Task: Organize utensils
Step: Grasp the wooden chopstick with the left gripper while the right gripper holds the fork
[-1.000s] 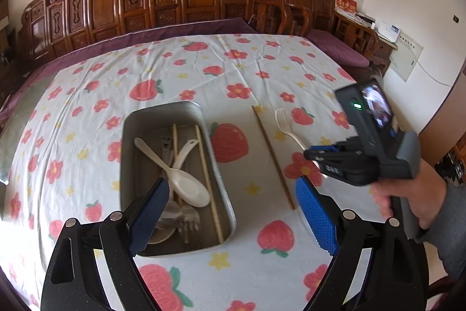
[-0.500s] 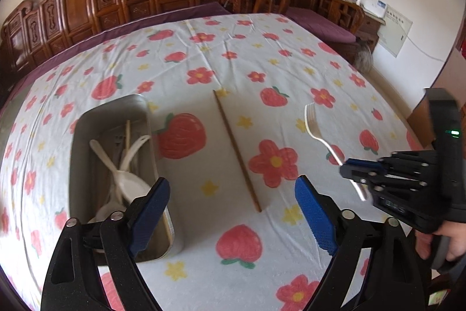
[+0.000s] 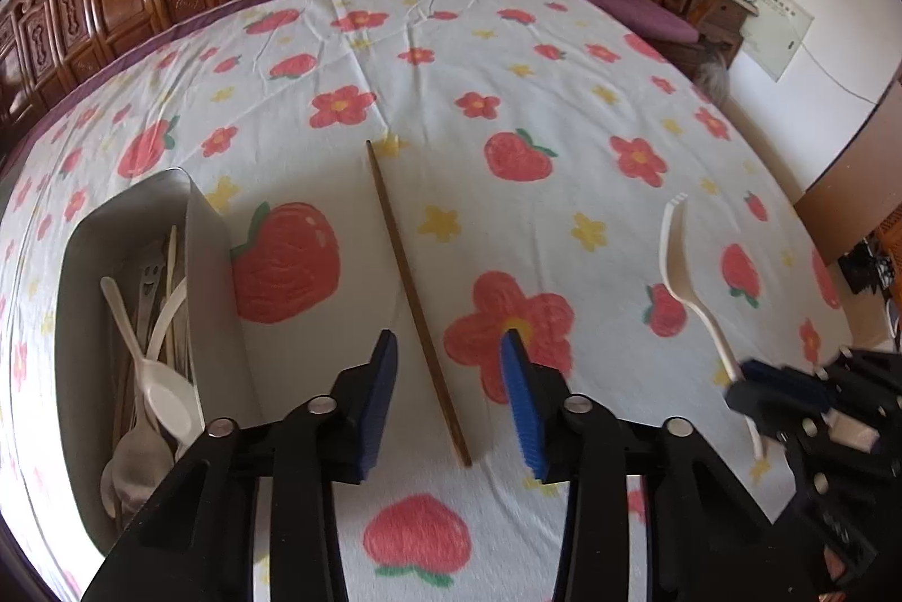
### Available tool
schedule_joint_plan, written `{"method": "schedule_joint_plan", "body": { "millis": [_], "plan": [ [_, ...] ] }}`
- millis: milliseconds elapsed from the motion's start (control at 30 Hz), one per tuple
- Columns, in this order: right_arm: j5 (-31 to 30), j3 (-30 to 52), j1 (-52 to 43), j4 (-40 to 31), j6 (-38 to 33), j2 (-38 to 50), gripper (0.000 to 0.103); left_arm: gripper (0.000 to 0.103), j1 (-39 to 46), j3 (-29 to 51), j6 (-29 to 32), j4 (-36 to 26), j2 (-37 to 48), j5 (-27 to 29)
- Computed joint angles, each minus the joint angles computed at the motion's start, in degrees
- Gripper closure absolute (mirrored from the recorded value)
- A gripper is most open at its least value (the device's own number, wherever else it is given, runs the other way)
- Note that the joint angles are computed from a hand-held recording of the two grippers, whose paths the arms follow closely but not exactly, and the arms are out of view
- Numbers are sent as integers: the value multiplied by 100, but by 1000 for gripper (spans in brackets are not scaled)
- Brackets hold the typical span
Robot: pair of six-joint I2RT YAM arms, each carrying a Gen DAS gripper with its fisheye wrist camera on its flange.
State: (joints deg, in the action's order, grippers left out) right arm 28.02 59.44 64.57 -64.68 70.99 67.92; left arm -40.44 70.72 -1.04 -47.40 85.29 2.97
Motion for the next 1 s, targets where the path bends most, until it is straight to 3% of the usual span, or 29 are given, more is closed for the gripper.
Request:
{"method": "schedule_joint_plan", "body": {
  "millis": [100, 367, 467, 833, 1000],
  "plan": [
    [29, -65, 22, -2, -9, -10, 92, 77, -10, 154, -32, -17, 226, -65],
    [9, -262, -56, -80, 49, -221, 92, 81, 22, 497, -174, -64, 765, -152],
    [40, -245, -43, -138, 69, -250, 92, 92, 42, 597, -235, -179, 969, -112],
    [155, -156, 15, -348, 128, -359, 92, 93, -31, 829, -338, -287, 1279, -426],
    [160, -125, 38, -316, 121, -383, 92, 98, 33, 798, -387, -304, 1241, -287]
  ]
}}
